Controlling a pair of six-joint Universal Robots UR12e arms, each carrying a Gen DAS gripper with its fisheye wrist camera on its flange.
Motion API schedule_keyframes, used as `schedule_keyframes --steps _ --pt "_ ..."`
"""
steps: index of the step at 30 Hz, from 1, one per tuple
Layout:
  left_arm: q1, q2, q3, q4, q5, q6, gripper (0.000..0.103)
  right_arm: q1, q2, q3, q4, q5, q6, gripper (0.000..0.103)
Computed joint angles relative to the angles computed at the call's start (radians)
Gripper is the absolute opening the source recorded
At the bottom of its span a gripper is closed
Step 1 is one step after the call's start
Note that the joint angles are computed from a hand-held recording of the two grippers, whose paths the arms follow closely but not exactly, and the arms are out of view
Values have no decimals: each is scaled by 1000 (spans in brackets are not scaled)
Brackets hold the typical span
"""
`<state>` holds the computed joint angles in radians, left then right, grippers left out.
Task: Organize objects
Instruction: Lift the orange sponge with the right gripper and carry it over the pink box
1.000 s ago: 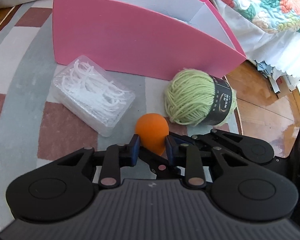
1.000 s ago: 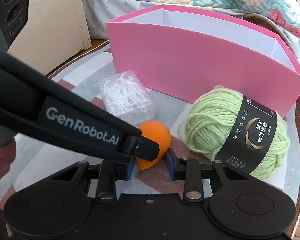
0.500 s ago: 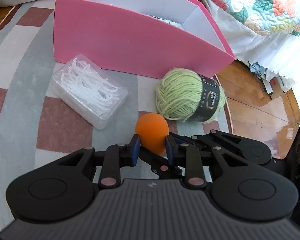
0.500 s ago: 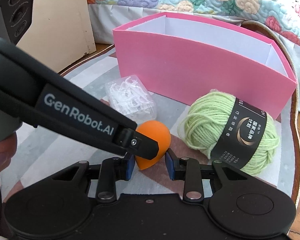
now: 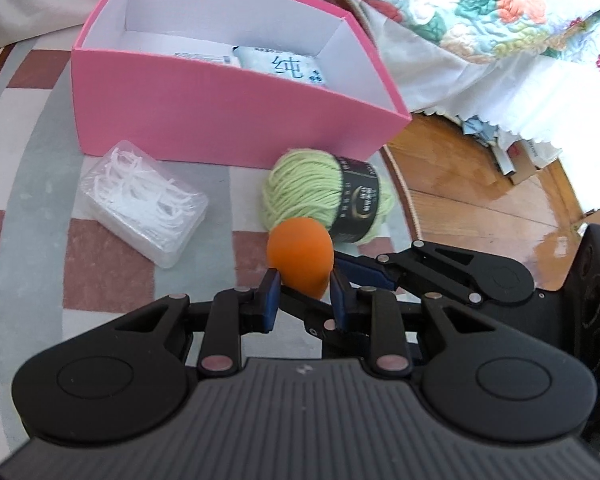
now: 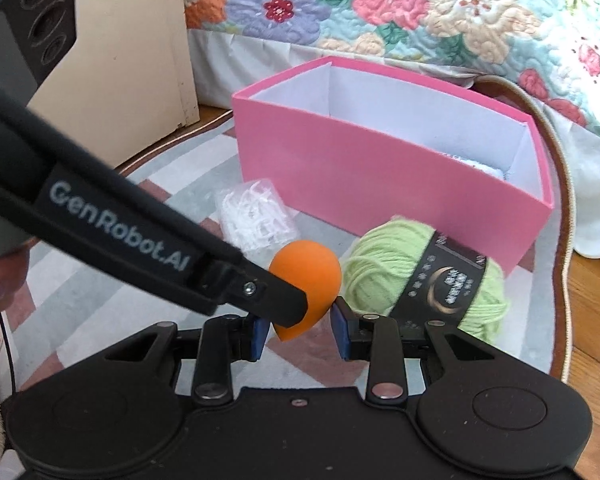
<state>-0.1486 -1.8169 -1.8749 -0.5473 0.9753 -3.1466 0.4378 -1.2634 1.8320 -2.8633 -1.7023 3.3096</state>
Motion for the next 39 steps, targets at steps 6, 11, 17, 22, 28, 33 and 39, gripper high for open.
schedule_keyframes --steps 6,11,17,22,28,33,39 --pt "5 14 -2 27 -23 -1 26 12 -5 -20 9 -35 -63 38" --pt "16 22 -12 54 -49 -17 26 17 -16 -22 16 -36 -58 38" --pt "33 38 -12 49 -71 11 26 29 -18 -30 1 -50 -92 38" --pt "44 49 -17 65 -80 28 25 26 -18 -45 2 -29 -137 38" --pt "39 50 8 63 -44 7 25 19 -9 -64 -6 -15 -173 38" --pt "41 46 51 30 -31 -21 25 6 -1 -99 7 12 -191 38" --pt "39 28 128 -42 -7 -10 26 -26 6 -126 -7 82 -198 38"
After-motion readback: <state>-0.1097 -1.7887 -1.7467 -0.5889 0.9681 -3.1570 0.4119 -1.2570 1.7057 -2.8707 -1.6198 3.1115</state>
